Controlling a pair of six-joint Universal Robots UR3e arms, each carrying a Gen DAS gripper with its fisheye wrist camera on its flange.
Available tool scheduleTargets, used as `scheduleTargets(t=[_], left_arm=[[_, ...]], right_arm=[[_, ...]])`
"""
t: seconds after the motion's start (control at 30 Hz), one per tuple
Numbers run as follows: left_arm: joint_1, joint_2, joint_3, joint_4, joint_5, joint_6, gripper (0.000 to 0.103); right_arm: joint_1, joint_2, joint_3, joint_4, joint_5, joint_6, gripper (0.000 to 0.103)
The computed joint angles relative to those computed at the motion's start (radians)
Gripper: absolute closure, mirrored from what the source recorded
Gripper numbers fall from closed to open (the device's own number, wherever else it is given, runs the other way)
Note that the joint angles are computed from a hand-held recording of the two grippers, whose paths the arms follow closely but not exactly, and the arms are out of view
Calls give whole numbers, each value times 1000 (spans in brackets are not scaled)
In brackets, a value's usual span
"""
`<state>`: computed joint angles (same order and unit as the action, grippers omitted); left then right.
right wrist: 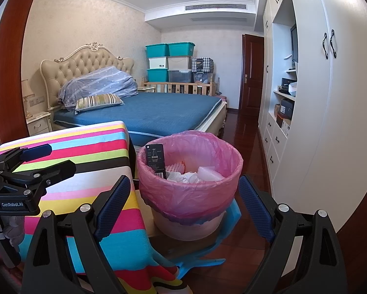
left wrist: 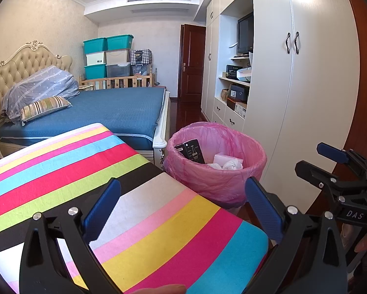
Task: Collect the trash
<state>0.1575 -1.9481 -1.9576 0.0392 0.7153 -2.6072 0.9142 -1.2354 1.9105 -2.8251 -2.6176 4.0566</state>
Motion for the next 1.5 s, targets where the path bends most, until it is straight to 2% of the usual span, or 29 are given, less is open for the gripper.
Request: scheduleTargets(t=[1.03, 1.27, 1.37, 1.5], left_arm=[[-1, -7, -3, 13, 2, 2, 5], [-4, -9, -16, 24, 16, 5, 5], [12, -1, -1, -24, -3, 26, 5], [98, 24, 29, -143, -38, 84, 5]], right_arm=[[2, 2, -11, 14, 0, 7, 18], [11, 12, -42, 54, -3, 28, 18], [12, 21, -50, 50, 2, 17, 18], [22, 96, -171, 61, 46, -36, 18]])
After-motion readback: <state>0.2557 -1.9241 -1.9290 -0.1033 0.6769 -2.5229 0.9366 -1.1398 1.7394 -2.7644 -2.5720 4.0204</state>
